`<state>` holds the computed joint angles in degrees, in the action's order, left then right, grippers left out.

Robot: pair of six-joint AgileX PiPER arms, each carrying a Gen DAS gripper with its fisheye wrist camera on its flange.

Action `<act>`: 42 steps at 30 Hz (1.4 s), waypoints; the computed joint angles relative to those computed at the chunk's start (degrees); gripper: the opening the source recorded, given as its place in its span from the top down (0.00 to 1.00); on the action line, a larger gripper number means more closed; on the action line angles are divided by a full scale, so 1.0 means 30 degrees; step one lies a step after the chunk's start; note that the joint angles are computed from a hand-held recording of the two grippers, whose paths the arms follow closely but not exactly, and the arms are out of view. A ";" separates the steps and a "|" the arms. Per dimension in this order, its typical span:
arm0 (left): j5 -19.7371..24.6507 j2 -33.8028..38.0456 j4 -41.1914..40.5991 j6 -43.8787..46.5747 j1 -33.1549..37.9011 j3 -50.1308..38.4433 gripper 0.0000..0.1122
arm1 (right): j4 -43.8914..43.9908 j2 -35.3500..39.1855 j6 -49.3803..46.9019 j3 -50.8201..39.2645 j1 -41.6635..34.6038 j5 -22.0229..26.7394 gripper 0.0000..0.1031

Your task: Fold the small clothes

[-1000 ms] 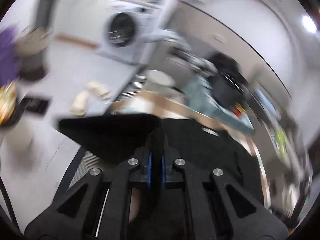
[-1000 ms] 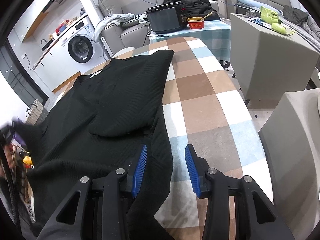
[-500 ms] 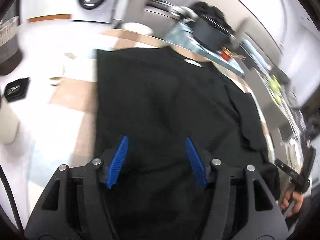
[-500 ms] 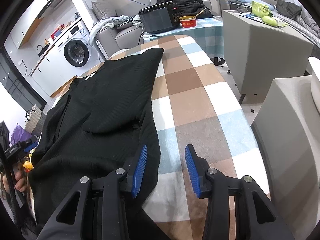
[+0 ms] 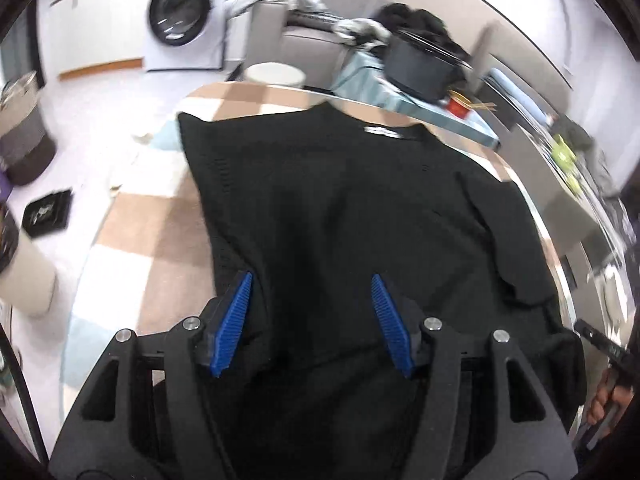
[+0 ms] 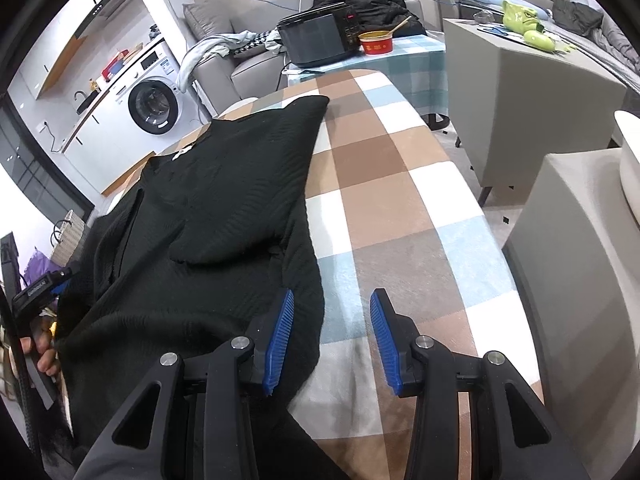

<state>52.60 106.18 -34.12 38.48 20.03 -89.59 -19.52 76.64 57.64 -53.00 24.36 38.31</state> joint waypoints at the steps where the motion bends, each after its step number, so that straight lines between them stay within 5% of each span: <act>1: -0.0186 -0.0125 0.0033 0.0124 -0.0269 0.0260 0.52 | -0.0028 0.0004 0.0013 0.0011 0.0027 0.0046 0.60; 6: -0.0390 -0.0929 0.0797 -0.0076 -0.0530 0.0890 0.56 | 0.0093 -0.0032 -0.0107 0.0134 0.0011 -0.0009 0.60; 12: -0.2979 -0.0918 0.5914 -0.4169 0.0189 0.0808 0.56 | 0.0190 -0.0427 -0.0197 0.0612 -0.0375 -0.0268 0.60; 16: -0.1765 -0.1206 0.3561 -0.3005 0.1395 0.0494 0.56 | 0.0342 -0.0474 -0.0370 0.0779 -0.0476 -0.0507 0.60; 21: -0.0029 -0.2065 0.0760 0.0207 -0.0068 0.1318 0.56 | 0.0353 -0.0509 -0.0337 0.0799 -0.0297 -0.0605 0.60; 28: -0.0626 0.0302 0.4234 -0.2387 -0.3647 0.0786 0.56 | -0.0207 -0.1198 0.0512 0.1182 0.0011 -0.0154 0.60; 31: -0.0471 0.0407 0.3370 -0.1671 -0.3175 0.0861 0.60 | -0.0182 -0.1412 0.0627 0.1462 -0.0117 -0.0101 0.60; 38: 0.0695 0.0195 0.0339 0.0460 -0.1552 0.1068 0.95 | 0.0455 -0.1127 -0.0068 0.1574 -0.0598 -0.0589 0.60; 42: 0.2229 -0.0287 -0.1557 0.2138 -0.0848 0.1225 0.95 | 0.0527 -0.0983 -0.0263 0.1486 -0.0609 -0.0733 0.60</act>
<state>59.29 105.32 -38.79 44.90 17.48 -85.92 -17.94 73.69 56.85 -48.54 22.53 36.11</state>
